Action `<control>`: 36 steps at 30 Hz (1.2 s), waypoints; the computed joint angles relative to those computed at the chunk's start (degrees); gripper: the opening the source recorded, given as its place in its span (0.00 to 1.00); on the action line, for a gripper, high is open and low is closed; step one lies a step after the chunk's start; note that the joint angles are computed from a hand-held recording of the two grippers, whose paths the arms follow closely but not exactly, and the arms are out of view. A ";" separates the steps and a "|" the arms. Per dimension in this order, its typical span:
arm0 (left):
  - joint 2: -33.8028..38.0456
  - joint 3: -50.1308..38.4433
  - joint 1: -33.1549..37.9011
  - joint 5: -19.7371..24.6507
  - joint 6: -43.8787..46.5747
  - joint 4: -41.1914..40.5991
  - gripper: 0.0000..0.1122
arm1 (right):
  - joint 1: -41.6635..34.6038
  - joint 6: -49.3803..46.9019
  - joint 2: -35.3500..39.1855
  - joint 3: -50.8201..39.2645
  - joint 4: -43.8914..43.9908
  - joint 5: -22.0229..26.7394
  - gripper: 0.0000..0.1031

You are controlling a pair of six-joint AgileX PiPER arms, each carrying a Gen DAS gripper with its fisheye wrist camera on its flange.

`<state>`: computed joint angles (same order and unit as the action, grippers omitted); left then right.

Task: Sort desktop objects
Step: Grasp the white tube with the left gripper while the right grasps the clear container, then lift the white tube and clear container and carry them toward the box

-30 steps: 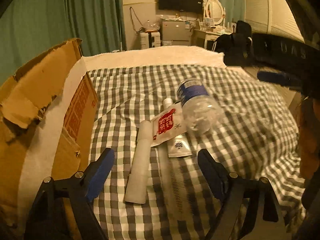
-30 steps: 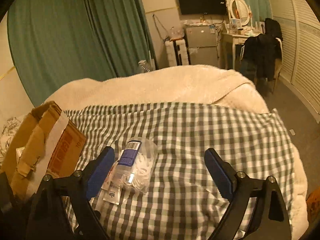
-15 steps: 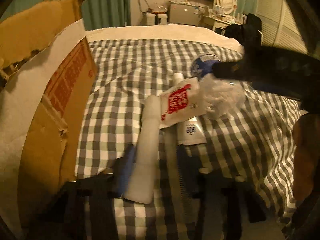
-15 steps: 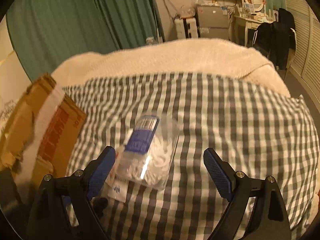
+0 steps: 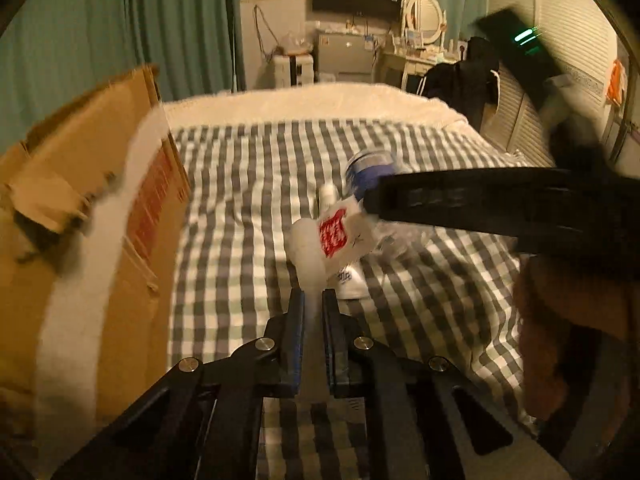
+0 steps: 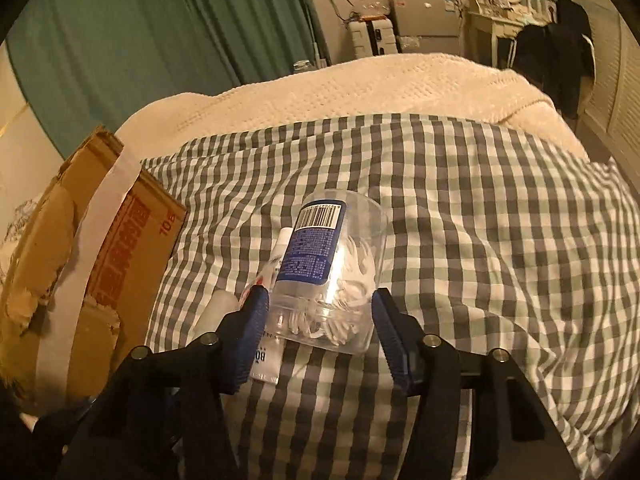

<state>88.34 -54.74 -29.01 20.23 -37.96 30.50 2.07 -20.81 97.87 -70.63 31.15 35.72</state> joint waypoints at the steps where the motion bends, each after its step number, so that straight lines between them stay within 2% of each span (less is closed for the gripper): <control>1: -0.51 0.23 -0.23 -0.18 -0.84 0.91 0.07 | -0.83 -1.25 1.38 -0.89 2.41 1.86 0.60; 3: -1.08 0.28 0.08 -0.61 0.64 -0.45 0.07 | -1.72 -3.25 2.30 -0.65 4.99 2.16 0.61; 5: -1.39 0.09 0.57 -1.10 3.48 -3.54 0.07 | -1.19 -2.99 1.07 0.69 3.35 0.40 0.61; 10: -2.44 -0.88 2.62 -2.21 15.65 -15.91 0.07 | -1.41 -0.34 -4.08 5.18 2.22 -3.91 0.60; 12: -3.59 -1.09 3.83 -2.27 24.18 -24.56 0.07 | -3.32 -2.46 -6.31 6.25 4.63 -3.70 0.59; 15: -6.19 -1.27 3.99 -1.27 30.77 -31.32 0.07 | -6.11 -3.58 -9.82 7.18 7.64 -2.77 0.59; 22: -14.06 0.63 1.01 -0.21 29.07 -27.97 0.07 | -6.72 0.08 -18.42 12.22 5.76 -3.61 0.58; 27: -18.93 -0.24 -0.81 2.44 26.28 -23.11 0.07 | -2.86 7.69 -23.93 14.46 -1.57 -4.93 0.57; 30: -21.76 -1.23 0.81 4.80 32.77 -28.07 0.07 | 0.12 14.02 -25.35 13.17 -6.86 -4.79 0.57; 32: -23.23 -2.59 3.69 7.23 39.90 -34.54 0.07 | 1.31 17.34 -26.80 12.65 -9.50 -4.55 0.57; 36: -24.99 -4.73 9.18 10.46 48.71 -42.38 0.07 | 3.17 24.57 -29.78 10.64 -14.18 -3.04 0.57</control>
<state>63.35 -59.46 -19.83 30.68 10.74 -11.88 5.24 3.76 68.09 -59.98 16.97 32.68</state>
